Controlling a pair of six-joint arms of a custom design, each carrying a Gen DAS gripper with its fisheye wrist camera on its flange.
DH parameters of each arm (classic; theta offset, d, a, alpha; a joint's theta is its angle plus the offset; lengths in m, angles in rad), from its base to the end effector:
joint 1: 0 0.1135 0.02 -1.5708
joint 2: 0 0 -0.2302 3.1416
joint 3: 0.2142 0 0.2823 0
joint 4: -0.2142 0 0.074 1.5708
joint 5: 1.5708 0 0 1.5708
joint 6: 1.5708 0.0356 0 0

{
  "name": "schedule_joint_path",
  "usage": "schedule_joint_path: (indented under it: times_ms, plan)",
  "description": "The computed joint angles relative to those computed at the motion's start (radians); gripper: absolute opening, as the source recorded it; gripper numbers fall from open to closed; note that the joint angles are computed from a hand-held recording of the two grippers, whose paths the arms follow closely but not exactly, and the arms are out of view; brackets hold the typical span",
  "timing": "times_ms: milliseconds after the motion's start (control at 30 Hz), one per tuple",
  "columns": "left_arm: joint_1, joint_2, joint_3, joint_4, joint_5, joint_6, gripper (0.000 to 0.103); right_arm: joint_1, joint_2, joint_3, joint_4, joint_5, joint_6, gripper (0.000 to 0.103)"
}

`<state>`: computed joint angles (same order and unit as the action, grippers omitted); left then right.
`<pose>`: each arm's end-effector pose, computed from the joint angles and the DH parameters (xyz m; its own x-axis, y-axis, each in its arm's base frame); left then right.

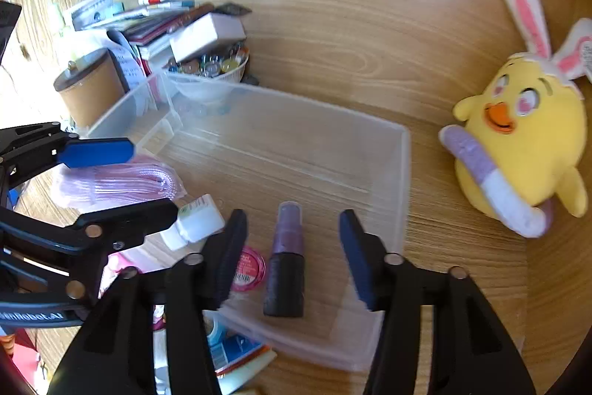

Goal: Organize objects
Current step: 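Lower both held items into the clear box and open both tools, then grasp the pink toothbrush with the left tool while the right tool grasps the green spray bottle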

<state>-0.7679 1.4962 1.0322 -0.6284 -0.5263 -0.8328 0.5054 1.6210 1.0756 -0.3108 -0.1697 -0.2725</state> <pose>0.2459 -0.2126 0.1803 -0.7509 -0.1641 -0.6396 -0.1803 0.9828 -0.0405 0.3208 0.1844 0.1692 -0.4820 -0.5699 -0.6655 -0.7307 0.6806 -0.0535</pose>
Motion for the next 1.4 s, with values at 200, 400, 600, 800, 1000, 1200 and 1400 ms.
schedule_joint_path:
  times_ms: [200,400,600,800,1000,1200,1400]
  plan:
    - [-0.105,-0.09,-0.031,-0.09,-0.138,-0.093,0.09,-0.013,-0.196,-0.148,0.028,-0.008,0.004,0.075]
    - [-0.227,-0.154,-0.081,-0.192,-0.21,-0.237,0.093,-0.043,-0.41,-0.315,0.005,-0.057,0.025,0.078]
    - [-0.316,-0.143,-0.149,-0.173,-0.141,-0.334,0.094,-0.046,-0.521,-0.449,-0.039,-0.089,0.043,0.078]
    - [-0.391,-0.072,-0.175,-0.108,-0.078,-0.402,0.093,-0.026,-0.601,-0.569,-0.053,-0.03,0.034,0.078]
    - [-0.46,0.004,-0.158,-0.049,-0.084,-0.428,0.09,-0.131,-0.639,-0.616,-0.101,-0.104,0.025,0.078]
    - [-0.445,0.066,-0.149,0.018,-0.036,-0.397,0.054,-0.224,-0.659,-0.644,-0.145,-0.16,-0.014,0.058]
    - [-0.448,0.068,-0.169,0.078,-0.034,-0.379,0.027,-0.246,-0.68,-0.67,-0.158,-0.176,-0.052,0.039]
